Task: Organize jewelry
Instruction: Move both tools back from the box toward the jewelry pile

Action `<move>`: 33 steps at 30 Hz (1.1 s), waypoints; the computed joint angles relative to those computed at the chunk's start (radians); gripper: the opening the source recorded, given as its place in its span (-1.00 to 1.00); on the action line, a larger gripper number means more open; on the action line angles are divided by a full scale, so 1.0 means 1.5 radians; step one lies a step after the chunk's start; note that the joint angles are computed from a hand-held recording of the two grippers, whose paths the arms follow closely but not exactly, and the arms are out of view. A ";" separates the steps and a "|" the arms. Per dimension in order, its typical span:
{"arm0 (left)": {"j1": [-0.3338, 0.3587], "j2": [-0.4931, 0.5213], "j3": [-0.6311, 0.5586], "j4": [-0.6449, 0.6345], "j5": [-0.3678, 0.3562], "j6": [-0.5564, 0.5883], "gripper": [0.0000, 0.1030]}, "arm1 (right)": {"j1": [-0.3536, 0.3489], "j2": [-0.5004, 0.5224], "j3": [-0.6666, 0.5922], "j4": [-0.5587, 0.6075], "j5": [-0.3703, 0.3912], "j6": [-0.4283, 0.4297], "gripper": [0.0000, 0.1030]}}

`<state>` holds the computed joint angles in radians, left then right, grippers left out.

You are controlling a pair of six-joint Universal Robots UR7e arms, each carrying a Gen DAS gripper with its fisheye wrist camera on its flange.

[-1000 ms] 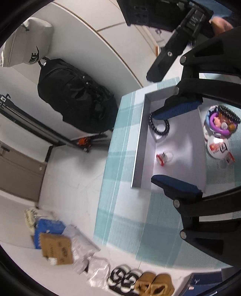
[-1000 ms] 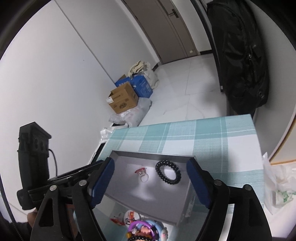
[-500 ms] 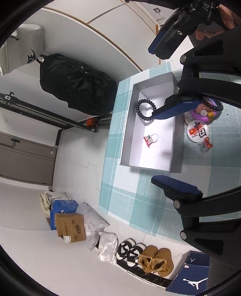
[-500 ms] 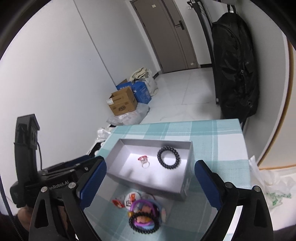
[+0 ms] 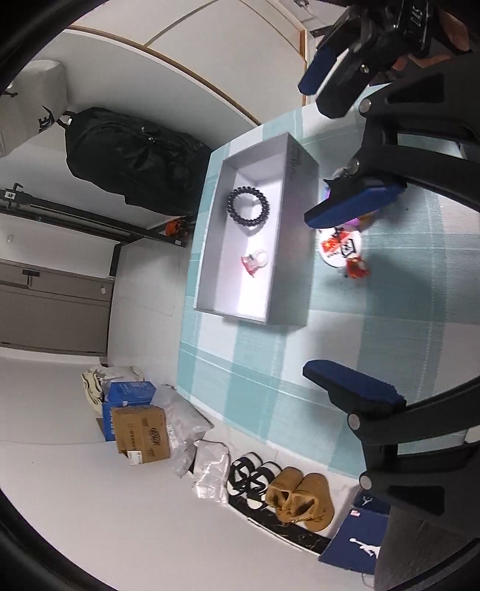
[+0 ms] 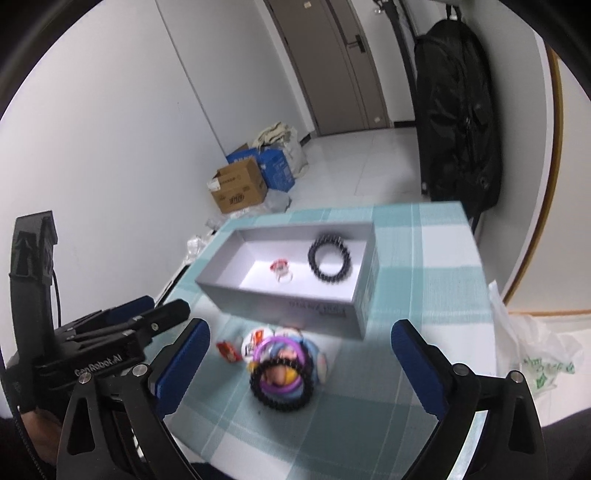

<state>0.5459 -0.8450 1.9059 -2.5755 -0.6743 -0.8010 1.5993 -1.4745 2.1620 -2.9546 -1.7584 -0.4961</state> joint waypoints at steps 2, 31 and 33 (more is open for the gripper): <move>0.003 -0.004 0.005 -0.001 -0.014 0.002 0.36 | 0.001 0.000 0.006 0.008 -0.006 -0.006 0.93; 0.033 -0.030 0.016 0.061 -0.058 -0.072 0.37 | 0.022 0.075 -0.001 0.064 -0.121 -0.042 0.29; 0.035 -0.030 0.015 0.064 -0.062 -0.075 0.37 | 0.024 0.076 -0.001 0.062 -0.124 -0.043 0.24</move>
<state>0.5983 -0.8903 1.9281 -2.4793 -0.7677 -0.9137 1.6353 -1.3607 2.1605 -2.8618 -1.9449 -0.5610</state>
